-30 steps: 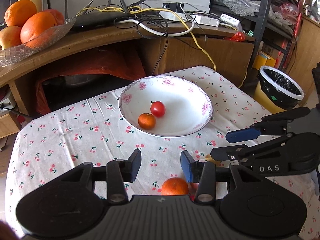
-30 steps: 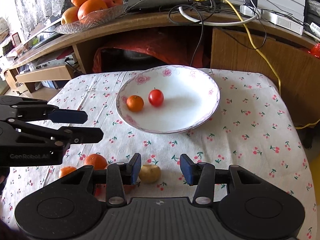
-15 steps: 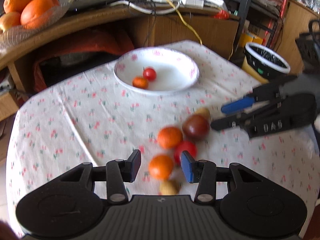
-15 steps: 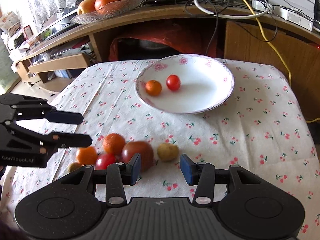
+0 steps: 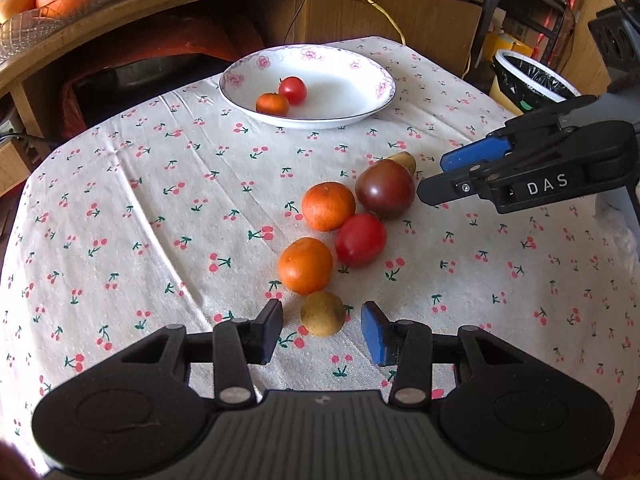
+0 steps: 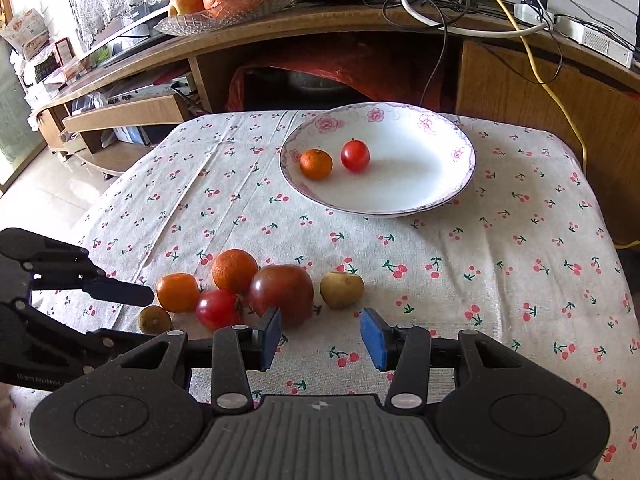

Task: Organize fruits
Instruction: 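Grasp a small tan fruit with the left tool while the right tool grasps the dark red tomato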

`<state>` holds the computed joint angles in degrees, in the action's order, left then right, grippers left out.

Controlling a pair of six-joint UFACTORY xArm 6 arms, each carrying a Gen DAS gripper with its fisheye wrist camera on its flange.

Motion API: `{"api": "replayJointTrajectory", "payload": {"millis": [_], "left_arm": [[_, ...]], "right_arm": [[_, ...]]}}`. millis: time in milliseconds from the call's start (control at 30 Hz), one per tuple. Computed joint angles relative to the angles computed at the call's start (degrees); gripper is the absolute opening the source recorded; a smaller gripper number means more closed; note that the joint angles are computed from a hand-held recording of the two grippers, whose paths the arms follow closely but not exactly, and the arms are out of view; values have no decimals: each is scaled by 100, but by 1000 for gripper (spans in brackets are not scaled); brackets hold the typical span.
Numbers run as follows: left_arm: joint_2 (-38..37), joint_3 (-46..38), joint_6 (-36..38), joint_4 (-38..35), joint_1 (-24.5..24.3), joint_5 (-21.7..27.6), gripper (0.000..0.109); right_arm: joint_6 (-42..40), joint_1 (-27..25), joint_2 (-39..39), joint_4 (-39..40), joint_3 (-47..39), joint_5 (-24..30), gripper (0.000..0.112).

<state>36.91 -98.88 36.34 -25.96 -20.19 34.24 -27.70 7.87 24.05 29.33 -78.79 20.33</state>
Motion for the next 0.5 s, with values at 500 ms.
{"api": "replayJointTrajectory", "payload": {"millis": [500], "left_arm": [[-70, 110, 201, -41, -31, -97, 33]], "right_arm": [[-336, 127, 321, 173, -397, 118, 41]]}}
